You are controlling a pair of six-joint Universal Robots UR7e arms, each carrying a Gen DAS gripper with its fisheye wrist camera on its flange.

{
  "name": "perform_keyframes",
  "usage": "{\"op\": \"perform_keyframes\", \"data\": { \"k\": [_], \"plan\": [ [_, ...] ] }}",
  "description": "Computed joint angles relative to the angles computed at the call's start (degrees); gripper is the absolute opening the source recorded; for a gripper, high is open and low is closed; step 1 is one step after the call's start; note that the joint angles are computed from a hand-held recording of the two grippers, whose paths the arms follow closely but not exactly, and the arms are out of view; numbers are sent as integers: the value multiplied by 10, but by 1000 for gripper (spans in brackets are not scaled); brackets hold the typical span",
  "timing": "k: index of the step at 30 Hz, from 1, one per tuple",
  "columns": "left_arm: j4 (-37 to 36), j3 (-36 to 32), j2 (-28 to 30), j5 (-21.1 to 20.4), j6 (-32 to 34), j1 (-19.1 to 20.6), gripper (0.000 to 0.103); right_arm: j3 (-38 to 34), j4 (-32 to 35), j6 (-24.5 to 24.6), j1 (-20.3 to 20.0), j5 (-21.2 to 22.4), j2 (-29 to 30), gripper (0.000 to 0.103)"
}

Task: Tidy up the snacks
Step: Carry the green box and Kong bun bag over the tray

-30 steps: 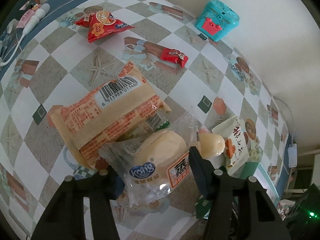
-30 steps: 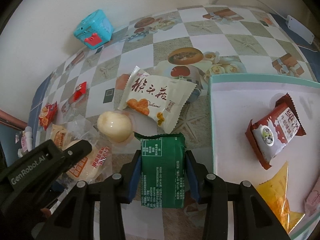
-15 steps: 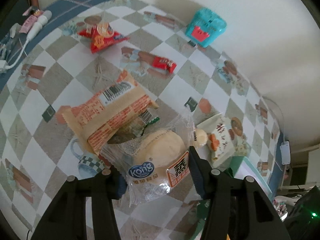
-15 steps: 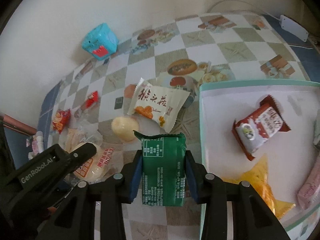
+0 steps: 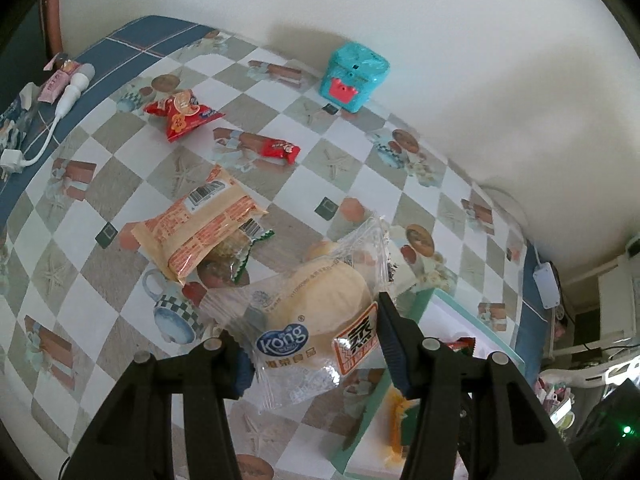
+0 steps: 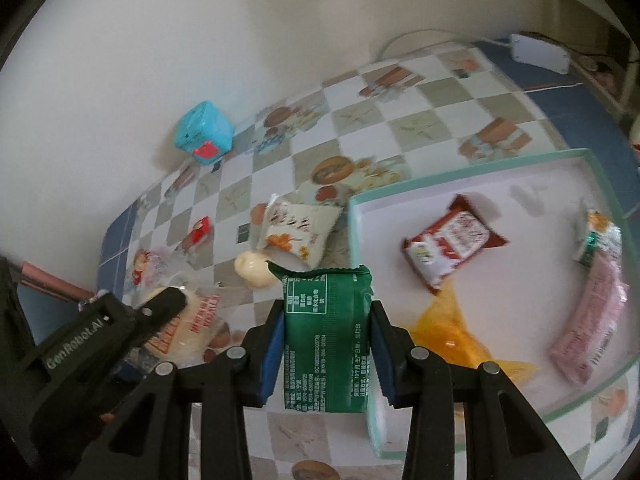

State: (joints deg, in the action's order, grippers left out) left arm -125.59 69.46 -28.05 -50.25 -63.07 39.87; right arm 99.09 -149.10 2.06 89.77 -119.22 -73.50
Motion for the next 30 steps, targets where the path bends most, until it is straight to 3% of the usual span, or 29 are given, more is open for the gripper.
{"op": "perform_keyframes", "data": {
  "k": [8, 14, 23, 30],
  "plan": [
    [-15, -7, 7, 1, 14, -9, 55, -3, 0, 31, -32, -27, -28, 42],
    [-28, -51, 45, -31, 67, -16, 55, -8, 5, 66, -64, -60, -50, 42],
    [-18, -146, 127, -102, 149, -34, 55, -13, 7, 90, -94, -70, -71, 42],
    [-6, -197, 172, -143, 171, -39, 55, -14, 14, 104, -111, -63, -82, 42]
  ]
}}
